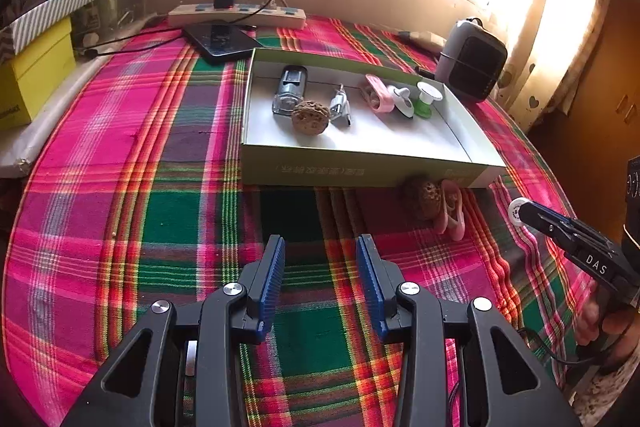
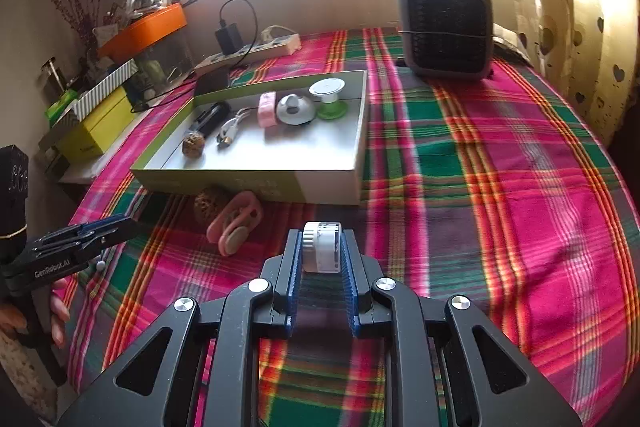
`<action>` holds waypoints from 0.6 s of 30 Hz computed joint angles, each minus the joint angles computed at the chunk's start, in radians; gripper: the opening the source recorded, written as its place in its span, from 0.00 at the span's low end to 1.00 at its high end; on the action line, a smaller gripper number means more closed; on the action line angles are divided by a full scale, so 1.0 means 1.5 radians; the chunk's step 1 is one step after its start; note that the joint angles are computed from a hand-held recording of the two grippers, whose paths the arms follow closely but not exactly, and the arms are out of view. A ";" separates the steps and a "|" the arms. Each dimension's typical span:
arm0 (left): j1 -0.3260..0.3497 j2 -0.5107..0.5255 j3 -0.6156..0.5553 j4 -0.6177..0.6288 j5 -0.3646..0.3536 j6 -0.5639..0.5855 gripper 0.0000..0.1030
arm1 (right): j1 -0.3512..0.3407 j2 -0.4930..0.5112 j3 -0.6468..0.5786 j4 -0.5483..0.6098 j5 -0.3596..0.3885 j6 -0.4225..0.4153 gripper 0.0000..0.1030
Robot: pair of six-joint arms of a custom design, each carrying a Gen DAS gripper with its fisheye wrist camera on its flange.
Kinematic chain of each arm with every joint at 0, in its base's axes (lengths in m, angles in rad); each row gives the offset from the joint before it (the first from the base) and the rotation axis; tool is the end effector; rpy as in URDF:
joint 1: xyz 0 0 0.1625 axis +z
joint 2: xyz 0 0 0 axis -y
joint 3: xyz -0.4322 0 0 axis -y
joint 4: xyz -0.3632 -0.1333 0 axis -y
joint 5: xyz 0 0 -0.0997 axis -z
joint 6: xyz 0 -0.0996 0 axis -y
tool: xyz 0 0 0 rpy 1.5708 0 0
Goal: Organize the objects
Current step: 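Lift the brush head with the right tool while left moves toward the walnut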
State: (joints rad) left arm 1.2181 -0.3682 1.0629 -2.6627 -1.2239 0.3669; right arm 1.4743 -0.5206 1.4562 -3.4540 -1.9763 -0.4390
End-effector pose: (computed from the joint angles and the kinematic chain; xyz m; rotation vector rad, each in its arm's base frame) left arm -0.1231 -0.8183 0.0378 0.8752 2.6012 -0.5486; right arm 0.0239 -0.7286 0.1127 0.1547 -2.3318 1.0228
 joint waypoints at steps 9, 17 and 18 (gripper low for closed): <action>-0.017 0.034 -0.047 0.039 -0.014 0.009 0.34 | -0.016 -0.020 0.029 -0.034 -0.022 0.028 0.19; -0.032 0.066 -0.090 0.065 -0.010 0.009 0.34 | -0.018 -0.019 0.030 -0.030 -0.007 0.026 0.19; -0.034 0.067 -0.090 0.062 -0.009 0.012 0.34 | -0.018 -0.020 0.030 -0.029 -0.007 0.025 0.19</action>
State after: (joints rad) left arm 1.1678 -0.2671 0.9284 -2.5692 -1.2376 0.3848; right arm 1.4472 -0.5503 1.5013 -3.4975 -1.9864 -0.4013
